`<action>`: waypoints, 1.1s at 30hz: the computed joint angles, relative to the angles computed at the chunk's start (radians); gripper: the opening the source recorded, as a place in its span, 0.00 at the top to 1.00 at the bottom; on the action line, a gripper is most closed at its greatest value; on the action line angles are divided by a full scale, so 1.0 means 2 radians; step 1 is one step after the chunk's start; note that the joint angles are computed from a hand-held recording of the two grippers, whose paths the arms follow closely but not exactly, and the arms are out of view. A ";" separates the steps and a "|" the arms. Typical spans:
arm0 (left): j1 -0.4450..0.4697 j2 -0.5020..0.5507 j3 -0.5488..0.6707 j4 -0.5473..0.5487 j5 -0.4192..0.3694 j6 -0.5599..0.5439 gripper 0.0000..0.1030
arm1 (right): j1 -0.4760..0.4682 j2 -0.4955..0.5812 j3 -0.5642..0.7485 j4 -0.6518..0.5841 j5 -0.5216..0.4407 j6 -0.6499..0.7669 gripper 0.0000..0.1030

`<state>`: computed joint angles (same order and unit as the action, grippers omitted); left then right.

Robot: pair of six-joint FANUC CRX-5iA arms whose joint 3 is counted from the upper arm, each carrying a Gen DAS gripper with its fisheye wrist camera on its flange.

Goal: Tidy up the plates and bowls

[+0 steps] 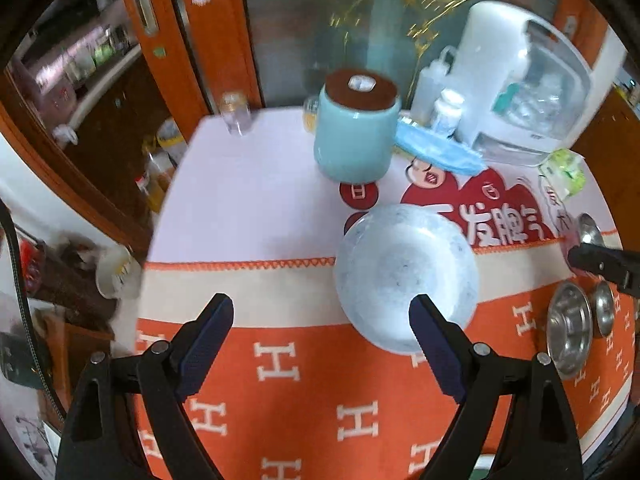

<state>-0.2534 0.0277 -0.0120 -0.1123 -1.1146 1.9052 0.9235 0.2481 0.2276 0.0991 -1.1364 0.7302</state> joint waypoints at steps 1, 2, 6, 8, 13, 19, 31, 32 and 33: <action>0.006 0.011 -0.002 0.008 0.005 -0.001 0.14 | -0.005 0.008 0.006 -0.008 0.001 0.004 0.58; 0.012 0.021 -0.003 0.017 0.010 -0.004 0.14 | -0.011 0.020 0.013 -0.019 0.001 0.008 0.58; 0.023 0.060 -0.004 0.025 0.024 -0.006 0.14 | -0.025 0.054 0.033 -0.046 0.003 0.012 0.58; 0.026 0.073 -0.005 0.030 0.030 -0.009 0.14 | -0.032 0.069 0.043 -0.062 0.005 0.018 0.58; 0.039 0.097 -0.019 0.067 0.050 -0.033 0.18 | -0.037 0.104 0.072 -0.086 -0.009 0.038 0.58; 0.052 0.118 -0.031 0.124 0.062 -0.082 0.31 | -0.046 0.131 0.096 -0.119 -0.019 0.057 0.67; 0.047 0.153 -0.020 0.160 0.043 -0.133 0.81 | -0.053 0.147 0.104 -0.142 -0.022 0.063 0.94; 0.049 0.153 -0.023 0.165 0.046 -0.137 0.81 | -0.054 0.147 0.105 -0.143 -0.021 0.064 0.94; 0.050 0.152 -0.025 0.169 0.048 -0.137 0.82 | -0.054 0.147 0.104 -0.144 -0.020 0.064 0.94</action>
<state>-0.1543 0.3326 -0.0613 0.2247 -1.0190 1.6305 0.8164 0.5413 0.4348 -0.1886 -1.1765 0.8584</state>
